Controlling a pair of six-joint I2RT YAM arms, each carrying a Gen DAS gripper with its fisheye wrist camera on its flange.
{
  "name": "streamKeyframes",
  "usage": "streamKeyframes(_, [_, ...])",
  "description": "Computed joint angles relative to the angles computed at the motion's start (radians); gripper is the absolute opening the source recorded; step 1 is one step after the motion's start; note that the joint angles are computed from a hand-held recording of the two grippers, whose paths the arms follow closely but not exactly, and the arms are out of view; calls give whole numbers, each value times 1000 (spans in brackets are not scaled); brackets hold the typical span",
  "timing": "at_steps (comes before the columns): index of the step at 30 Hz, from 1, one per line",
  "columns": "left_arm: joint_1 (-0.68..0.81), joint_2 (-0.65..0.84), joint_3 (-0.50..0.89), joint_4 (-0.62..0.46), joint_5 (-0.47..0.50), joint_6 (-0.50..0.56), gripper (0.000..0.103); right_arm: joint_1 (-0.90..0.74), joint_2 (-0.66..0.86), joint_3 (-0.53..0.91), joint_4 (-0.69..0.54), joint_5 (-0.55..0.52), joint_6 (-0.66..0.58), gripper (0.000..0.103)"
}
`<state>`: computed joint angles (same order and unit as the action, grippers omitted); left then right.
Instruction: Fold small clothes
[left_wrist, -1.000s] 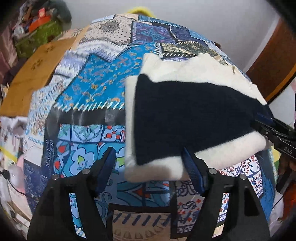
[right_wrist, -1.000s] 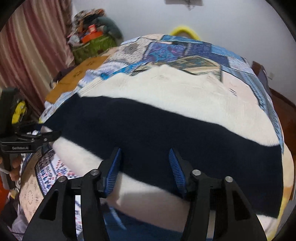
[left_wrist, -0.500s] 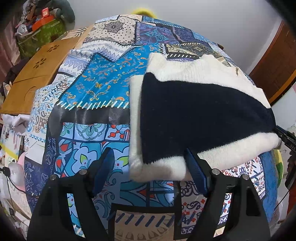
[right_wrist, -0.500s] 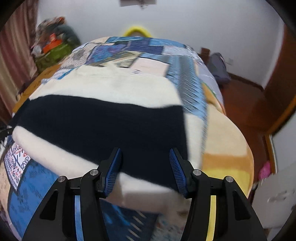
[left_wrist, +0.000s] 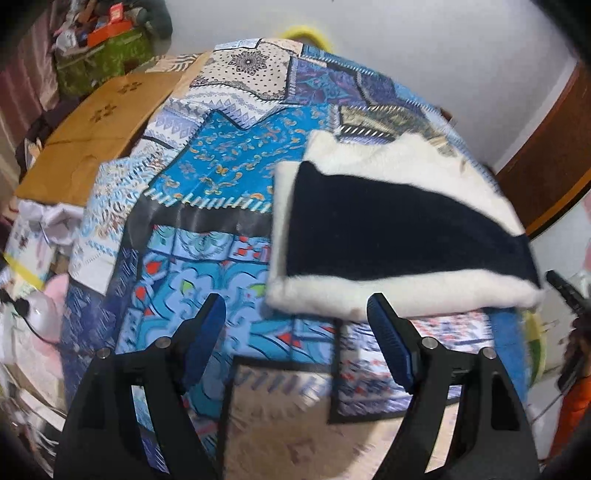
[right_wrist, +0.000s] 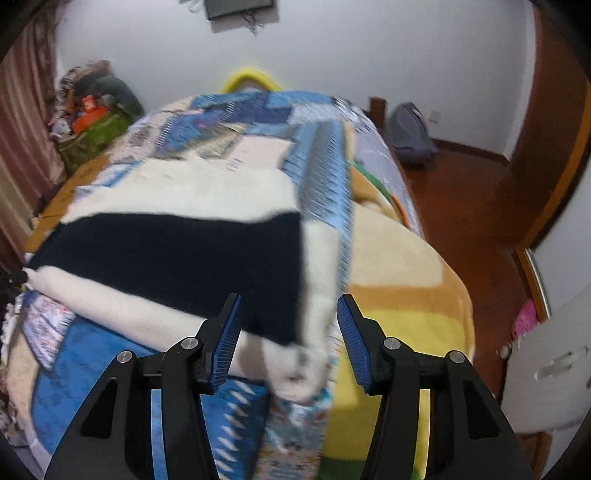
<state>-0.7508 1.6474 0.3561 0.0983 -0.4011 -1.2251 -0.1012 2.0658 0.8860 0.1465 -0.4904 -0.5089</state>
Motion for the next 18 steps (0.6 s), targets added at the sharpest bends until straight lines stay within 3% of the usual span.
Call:
streamKeyframes(6, [-26,2,-53,181,81,-82,79,148,-79,-70,41,-36,33,51])
streamKeyframes(12, [27,162,-63,455,209,-69,79,314,0,-50,104,18,57,54])
streamKeyframes(18, [127,286,-72,696,305,-83,79,377,94,-11,95,64,61,54])
